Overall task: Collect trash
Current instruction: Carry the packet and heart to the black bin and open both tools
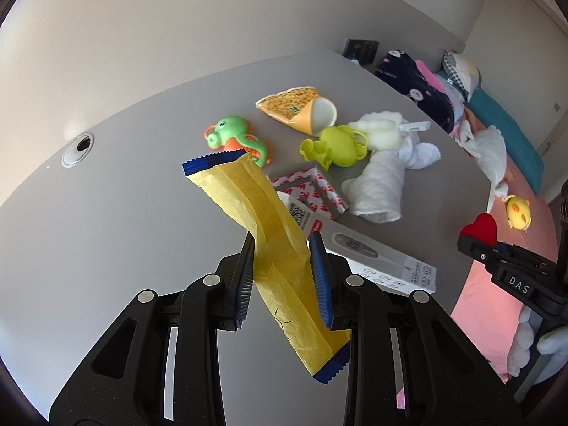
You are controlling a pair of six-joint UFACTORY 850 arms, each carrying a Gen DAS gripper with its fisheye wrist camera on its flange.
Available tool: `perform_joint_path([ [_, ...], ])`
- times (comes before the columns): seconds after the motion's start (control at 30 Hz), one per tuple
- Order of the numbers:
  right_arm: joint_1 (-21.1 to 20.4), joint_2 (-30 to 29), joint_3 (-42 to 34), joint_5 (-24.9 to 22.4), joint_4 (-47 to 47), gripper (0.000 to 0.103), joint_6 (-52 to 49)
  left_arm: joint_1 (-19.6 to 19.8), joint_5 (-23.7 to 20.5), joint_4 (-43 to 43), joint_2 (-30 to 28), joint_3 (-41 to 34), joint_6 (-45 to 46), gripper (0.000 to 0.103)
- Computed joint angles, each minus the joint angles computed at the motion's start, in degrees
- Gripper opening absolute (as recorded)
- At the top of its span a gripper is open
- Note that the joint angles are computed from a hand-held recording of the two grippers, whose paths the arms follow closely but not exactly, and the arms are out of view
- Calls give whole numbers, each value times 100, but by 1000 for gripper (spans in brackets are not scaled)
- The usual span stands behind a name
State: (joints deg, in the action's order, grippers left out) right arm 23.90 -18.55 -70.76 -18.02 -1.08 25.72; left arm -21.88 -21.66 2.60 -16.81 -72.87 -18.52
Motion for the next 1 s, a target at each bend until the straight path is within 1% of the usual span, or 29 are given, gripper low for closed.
perform_joint_path([
  [0.2,-21,350,364,51,-475,29,766,-158,-67,-714,-118,-247,1059,30],
  [0.6,-40,1065,1083,-19,-2178,29,2967,-467,-282,-1803,-341,-620,2713,30],
  [1.0,37,1727,1706,-487,-3478,29,4804,-766,-554,-2810,-530,-888,4175,30],
])
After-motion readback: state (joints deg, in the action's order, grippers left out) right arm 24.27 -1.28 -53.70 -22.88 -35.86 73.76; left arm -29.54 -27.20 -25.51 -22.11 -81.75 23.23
